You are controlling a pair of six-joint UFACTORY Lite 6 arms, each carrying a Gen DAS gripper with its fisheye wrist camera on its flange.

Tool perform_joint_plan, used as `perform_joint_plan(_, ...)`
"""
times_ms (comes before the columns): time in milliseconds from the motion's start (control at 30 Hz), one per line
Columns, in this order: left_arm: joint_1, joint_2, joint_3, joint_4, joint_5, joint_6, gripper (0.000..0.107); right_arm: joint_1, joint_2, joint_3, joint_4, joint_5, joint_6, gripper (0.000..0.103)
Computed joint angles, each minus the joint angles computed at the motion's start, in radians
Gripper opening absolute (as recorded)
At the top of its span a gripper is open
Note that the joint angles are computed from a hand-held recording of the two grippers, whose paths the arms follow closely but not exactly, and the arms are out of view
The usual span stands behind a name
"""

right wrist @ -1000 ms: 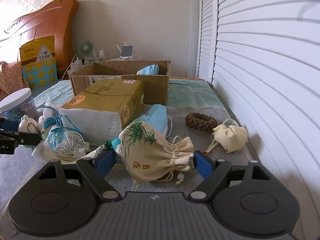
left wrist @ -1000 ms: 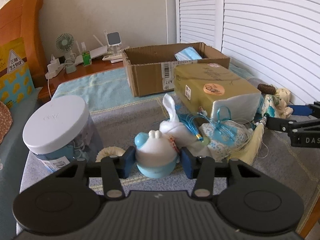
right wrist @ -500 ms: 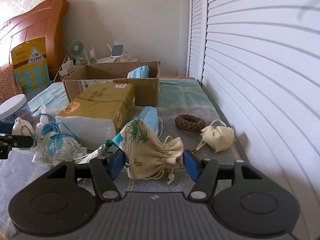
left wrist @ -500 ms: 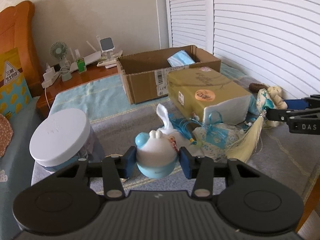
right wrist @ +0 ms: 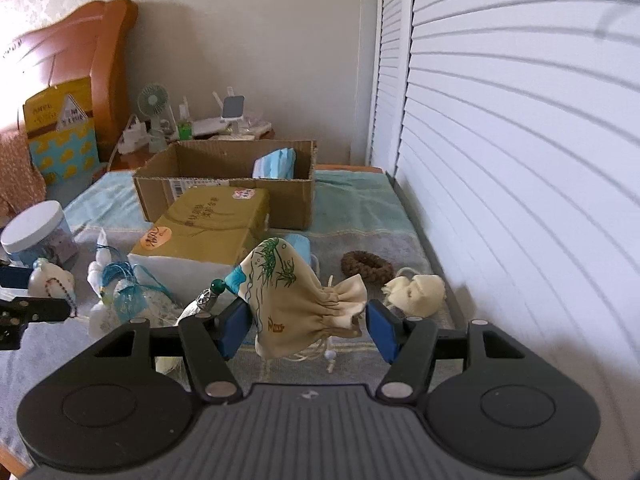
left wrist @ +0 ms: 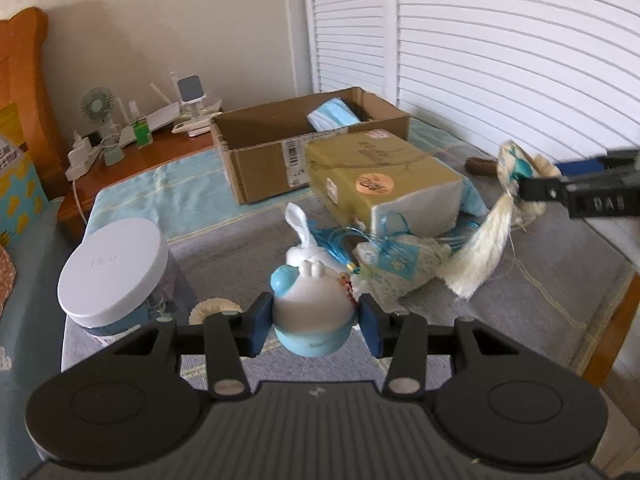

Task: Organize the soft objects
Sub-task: 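Carry the cream pouch with the right tool and release it into the cardboard box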

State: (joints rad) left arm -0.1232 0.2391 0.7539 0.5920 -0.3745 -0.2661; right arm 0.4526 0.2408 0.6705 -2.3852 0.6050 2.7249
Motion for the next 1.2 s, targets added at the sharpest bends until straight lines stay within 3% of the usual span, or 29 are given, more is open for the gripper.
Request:
perform_joint_plan(267, 0.007, -0.034, -0.002, 0.218, 0.013, -0.131, 0.045, -0.024, -0.039, 0.125, 0.265, -0.169, -0.324, 0.068)
perform_joint_plan(733, 0.077, -0.076, -0.08, 0.386, -0.121, -0.277, 0.045, -0.046, 0.021, 0.472, 0.95, -0.257, -1.112, 0.068)
perform_joint_plan(1033, 0.105, -0.063, -0.089, 0.392, -0.152, -0.275, 0.045, -0.065, 0.183, 0.857, 1.47, -0.209, -1.703, 0.068)
perform_joint_plan(1200, 0.104, -0.037, -0.074, 0.387, -0.161, -0.272, 0.045, -0.073, 0.377, 1.216, 1.754, -0.117, -2.009, 0.068)
